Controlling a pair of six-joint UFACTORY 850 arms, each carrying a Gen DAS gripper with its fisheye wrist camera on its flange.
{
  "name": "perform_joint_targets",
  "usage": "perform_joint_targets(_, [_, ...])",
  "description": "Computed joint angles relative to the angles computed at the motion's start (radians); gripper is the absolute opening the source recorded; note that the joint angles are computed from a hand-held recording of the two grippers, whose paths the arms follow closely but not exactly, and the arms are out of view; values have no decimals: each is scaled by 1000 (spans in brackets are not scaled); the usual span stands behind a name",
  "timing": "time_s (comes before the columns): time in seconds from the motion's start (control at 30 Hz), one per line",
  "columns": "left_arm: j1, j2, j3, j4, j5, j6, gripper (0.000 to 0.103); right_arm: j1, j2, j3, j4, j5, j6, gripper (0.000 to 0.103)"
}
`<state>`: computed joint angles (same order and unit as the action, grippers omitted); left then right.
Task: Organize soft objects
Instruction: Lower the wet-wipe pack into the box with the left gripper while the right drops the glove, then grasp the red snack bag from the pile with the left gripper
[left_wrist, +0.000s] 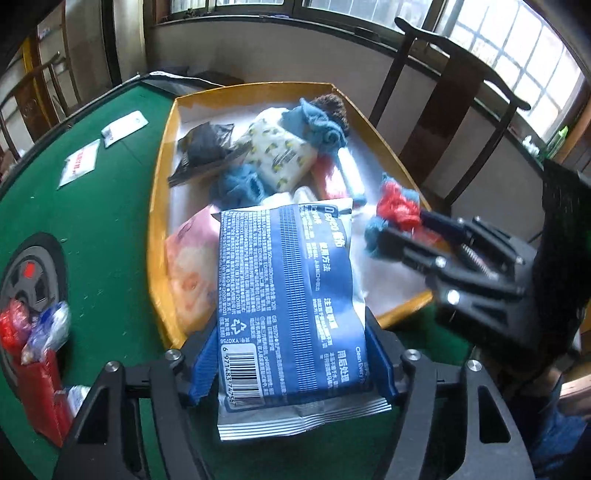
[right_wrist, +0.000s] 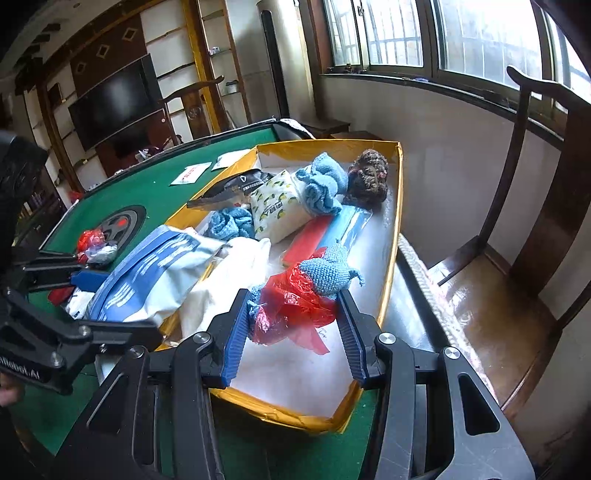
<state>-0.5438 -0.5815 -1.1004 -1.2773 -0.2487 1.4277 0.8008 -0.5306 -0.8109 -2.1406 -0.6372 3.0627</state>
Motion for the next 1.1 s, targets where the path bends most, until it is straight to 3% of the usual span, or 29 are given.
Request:
perform_joint_targets(0.17, [-9,-45,-60,-43,2,-39,69,-14,4,-24,67,33,-124,46])
perform_joint_targets(0.3, [-23,-65,-76,-229,26,125,69,-32,-15,-67,187,83,-321,46])
perform_joint_targets(0.43, [-13,-99,-112,-276,-43,150,70,-30,-27,-89,263,103,-494,50])
perform_joint_targets(0.53, [-15,-142,-158,-143,-72,-18,70,7,-35,-100,392,14,-654,63])
perform_joint_targets(0.57, [-16,-145,-159,-158,-71,-15,70,22,-33,-93,406,-23,-674,74])
perform_joint_targets(0.6, [-16,-141,-152,-207,-71,29,71,27,-27,-85,408,-40,-674,79])
perform_joint_targets(0.7, [-5,-124,-132,-253,-112,67,71,37,11,-34,355,-59,-578,79])
perform_joint_targets(0.8, [7,-73,-77,-383,-153,203,71,53,57,19,287,-76,-443,79])
perform_joint_targets(0.93, [19,13,16,-568,-185,405,71,93,89,39,325,-127,-414,79])
perform_joint_targets(1.1, [64,122,152,-761,-218,621,71,111,111,27,246,-100,-327,79])
